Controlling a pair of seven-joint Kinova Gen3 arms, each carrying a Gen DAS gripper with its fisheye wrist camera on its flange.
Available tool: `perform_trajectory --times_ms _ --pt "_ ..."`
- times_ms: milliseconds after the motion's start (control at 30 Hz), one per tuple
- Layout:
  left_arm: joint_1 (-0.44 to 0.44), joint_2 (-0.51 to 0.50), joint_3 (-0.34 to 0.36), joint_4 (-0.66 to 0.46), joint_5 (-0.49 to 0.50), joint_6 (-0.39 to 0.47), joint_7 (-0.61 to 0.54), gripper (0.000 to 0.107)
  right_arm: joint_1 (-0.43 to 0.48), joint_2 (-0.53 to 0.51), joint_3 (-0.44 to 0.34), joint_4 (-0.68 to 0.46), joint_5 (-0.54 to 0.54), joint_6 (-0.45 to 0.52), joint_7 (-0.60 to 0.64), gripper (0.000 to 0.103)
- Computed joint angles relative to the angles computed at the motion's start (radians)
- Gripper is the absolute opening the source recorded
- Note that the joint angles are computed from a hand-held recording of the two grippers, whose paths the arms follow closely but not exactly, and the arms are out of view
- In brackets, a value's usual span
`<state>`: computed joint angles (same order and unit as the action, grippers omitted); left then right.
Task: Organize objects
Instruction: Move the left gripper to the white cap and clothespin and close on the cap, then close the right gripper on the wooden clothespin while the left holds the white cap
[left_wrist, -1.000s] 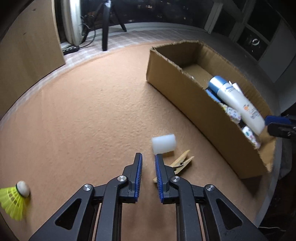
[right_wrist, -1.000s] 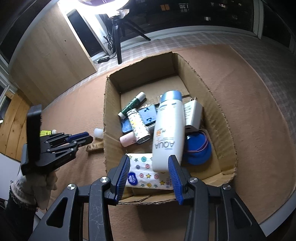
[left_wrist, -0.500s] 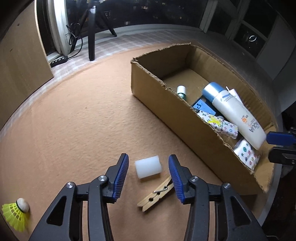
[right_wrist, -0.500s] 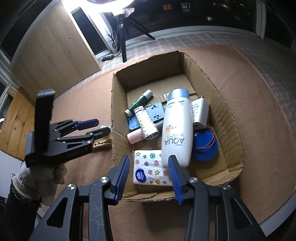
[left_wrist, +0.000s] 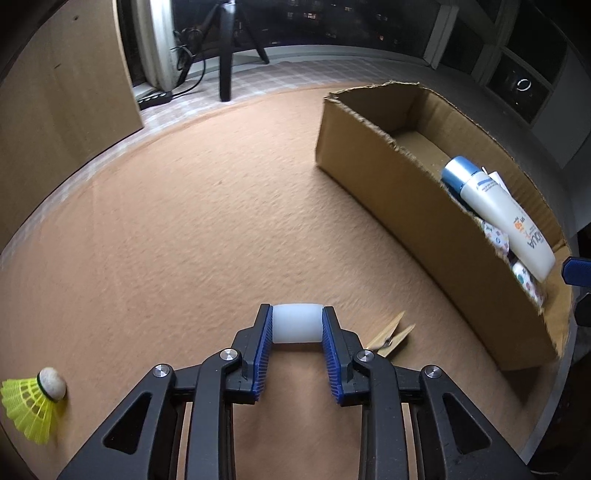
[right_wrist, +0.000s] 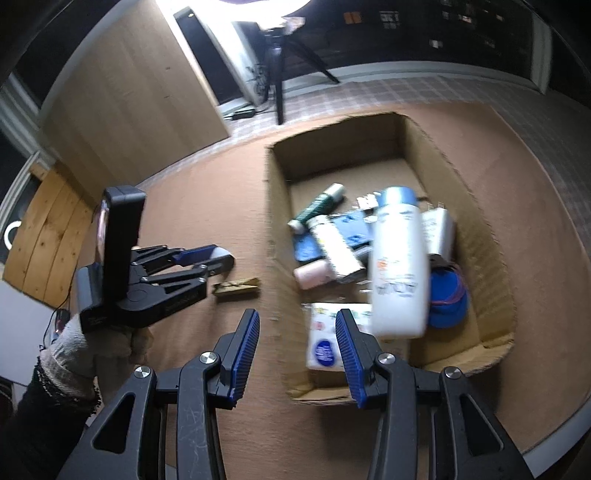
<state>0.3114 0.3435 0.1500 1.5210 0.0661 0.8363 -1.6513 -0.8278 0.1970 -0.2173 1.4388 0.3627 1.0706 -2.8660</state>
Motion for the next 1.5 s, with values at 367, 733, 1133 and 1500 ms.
perform_trajectory --times_ms 367,733,1133,1500 --pt "-0.088 -0.126 -0.013 0.168 0.064 -0.030 -0.068 0.015 -0.040 0.118 0.004 -0.124 -0.065 -0.072 0.143 0.040" --pt "-0.208 -0.198 -0.034 0.257 0.210 -0.026 -0.210 0.011 -0.104 0.316 0.097 -0.324 -0.085 0.061 0.198 0.050" --pt "-0.168 -0.174 -0.023 0.227 0.232 -0.057 -0.224 0.043 -0.135 0.378 0.138 -0.385 -0.057 0.126 0.222 0.052" --pt "-0.135 -0.126 -0.018 0.190 0.159 -0.066 -0.157 0.040 -0.147 0.407 0.156 -0.398 -0.028 0.126 0.261 0.052"
